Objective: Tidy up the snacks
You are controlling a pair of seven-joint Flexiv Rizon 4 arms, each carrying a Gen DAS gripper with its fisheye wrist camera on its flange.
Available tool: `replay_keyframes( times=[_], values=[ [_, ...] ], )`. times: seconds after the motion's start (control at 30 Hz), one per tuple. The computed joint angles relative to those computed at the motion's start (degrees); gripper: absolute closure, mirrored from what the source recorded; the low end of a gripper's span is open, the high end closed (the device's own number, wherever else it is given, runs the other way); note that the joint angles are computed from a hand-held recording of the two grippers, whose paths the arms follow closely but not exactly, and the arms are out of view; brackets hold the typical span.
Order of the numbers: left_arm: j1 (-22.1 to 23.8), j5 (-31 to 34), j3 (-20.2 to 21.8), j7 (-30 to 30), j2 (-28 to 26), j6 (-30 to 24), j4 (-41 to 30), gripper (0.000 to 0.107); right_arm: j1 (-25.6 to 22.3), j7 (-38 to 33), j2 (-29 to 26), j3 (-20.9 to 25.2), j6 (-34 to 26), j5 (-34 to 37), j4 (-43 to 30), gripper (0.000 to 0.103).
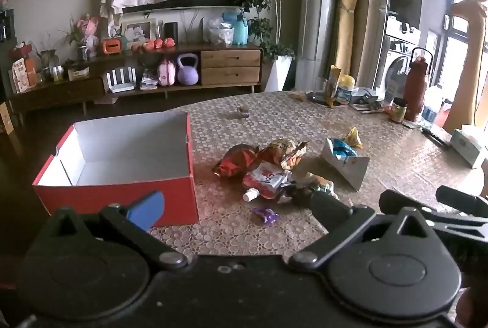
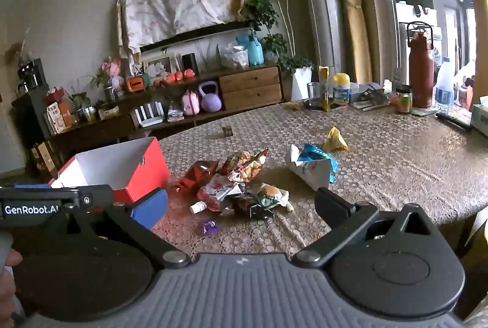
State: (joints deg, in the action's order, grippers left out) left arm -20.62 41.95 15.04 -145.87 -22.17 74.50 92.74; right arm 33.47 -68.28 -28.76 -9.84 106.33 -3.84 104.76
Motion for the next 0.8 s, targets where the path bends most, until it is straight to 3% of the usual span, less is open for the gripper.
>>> replay_keyframes(
  times=[0.3, 0.8],
  values=[
    [0.0, 0.5, -0.3, -0.4, 0.3, -0.3, -0.3, 0.004, -2.8, -0.4, -0.1, 3.0, 0.5, -1.4, -0.5, 0.000],
    [0.1, 1.8, -0.4, -1.7, 0.7, 0.2, -0.5, 0.004, -0.1, -1.8, 0.3, 0.4, 1.1, 0.4, -0.1, 0.000]
  ],
)
